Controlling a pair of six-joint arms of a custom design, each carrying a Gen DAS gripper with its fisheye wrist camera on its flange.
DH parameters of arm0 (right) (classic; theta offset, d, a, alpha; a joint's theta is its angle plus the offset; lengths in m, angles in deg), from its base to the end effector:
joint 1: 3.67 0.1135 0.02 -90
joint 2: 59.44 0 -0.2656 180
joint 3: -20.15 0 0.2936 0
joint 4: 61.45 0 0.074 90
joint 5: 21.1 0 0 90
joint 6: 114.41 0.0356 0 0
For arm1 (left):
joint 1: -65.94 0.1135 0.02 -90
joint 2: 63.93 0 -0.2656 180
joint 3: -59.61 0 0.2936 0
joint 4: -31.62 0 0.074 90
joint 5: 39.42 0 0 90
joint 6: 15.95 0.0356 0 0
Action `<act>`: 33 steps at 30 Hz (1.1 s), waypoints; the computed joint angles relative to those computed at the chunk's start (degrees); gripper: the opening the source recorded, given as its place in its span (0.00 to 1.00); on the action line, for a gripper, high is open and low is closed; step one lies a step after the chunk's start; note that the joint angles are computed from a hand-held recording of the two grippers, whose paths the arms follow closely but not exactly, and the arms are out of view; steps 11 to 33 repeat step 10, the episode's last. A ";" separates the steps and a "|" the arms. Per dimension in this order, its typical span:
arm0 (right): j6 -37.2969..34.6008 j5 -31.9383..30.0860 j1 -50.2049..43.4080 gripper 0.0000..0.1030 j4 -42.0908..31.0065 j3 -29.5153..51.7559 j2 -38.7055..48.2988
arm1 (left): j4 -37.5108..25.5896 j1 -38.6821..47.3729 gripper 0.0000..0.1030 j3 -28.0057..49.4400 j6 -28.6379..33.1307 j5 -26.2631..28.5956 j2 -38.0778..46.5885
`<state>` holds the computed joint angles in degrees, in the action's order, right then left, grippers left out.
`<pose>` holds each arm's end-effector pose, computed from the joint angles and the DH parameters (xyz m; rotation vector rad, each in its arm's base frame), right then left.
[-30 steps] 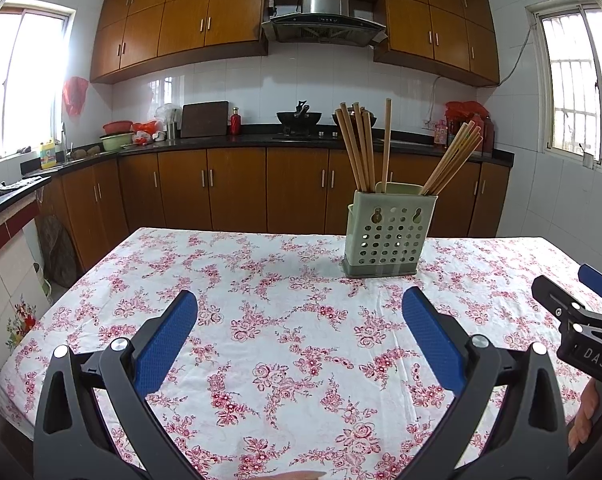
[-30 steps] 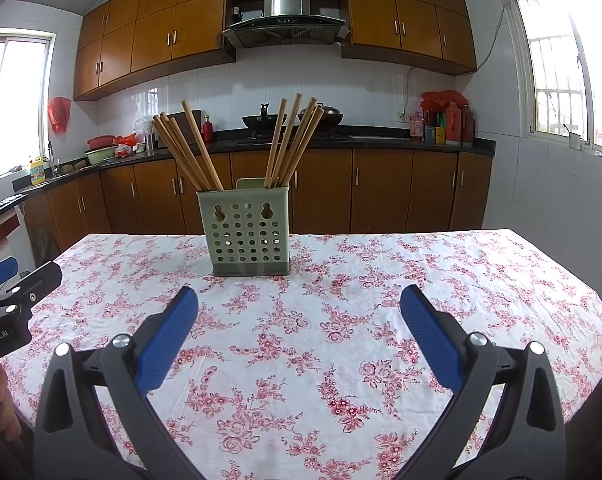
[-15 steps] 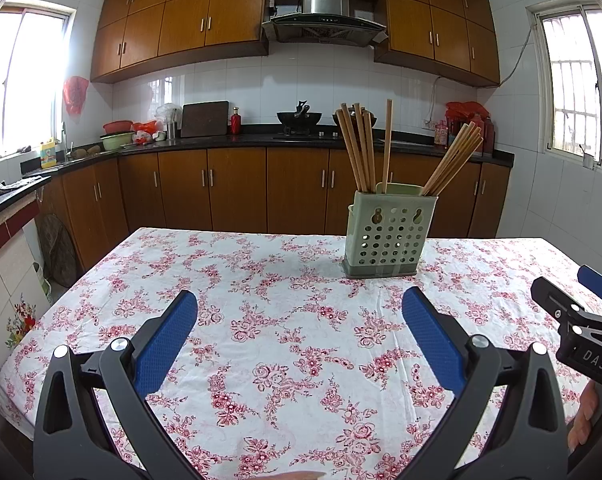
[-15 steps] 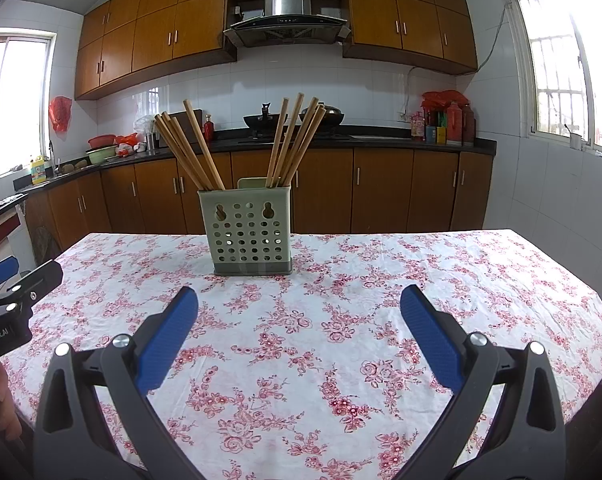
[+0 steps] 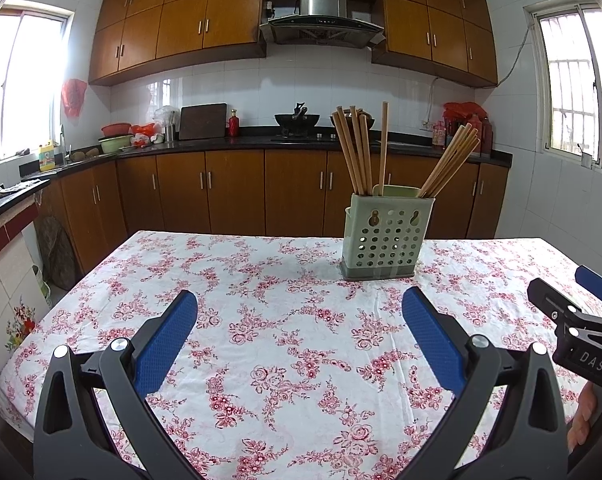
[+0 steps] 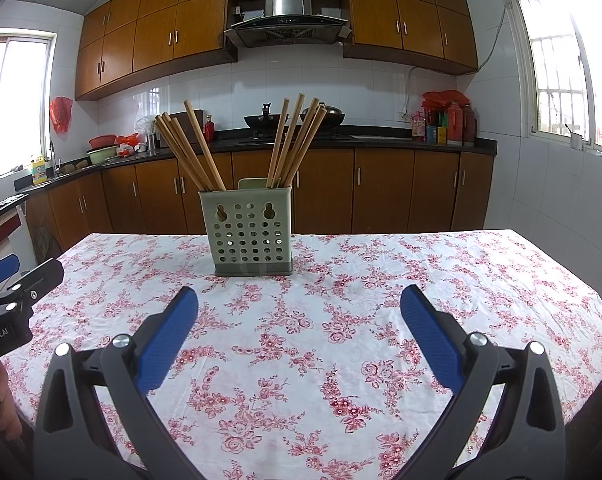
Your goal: Organize utensils
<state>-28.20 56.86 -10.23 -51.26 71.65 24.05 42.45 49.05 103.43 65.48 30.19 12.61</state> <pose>0.3386 -0.0315 0.1814 -0.0915 1.9413 0.0852 0.2953 -0.0767 0.1731 -0.0932 1.9259 0.0507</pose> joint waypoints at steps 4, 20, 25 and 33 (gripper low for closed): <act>0.06 0.08 0.08 0.96 0.26 -0.38 -0.24 | -0.47 0.00 0.98 0.17 -0.17 -0.04 -0.07; 0.36 0.32 0.38 0.96 -0.16 -1.10 -1.35 | -0.92 0.19 0.98 0.33 -0.29 0.19 -0.34; 0.36 0.32 0.38 0.96 -0.16 -1.10 -1.35 | -0.92 0.19 0.98 0.33 -0.29 0.19 -0.34; 0.36 0.32 0.38 0.96 -0.16 -1.10 -1.35 | -0.92 0.19 0.98 0.33 -0.29 0.19 -0.34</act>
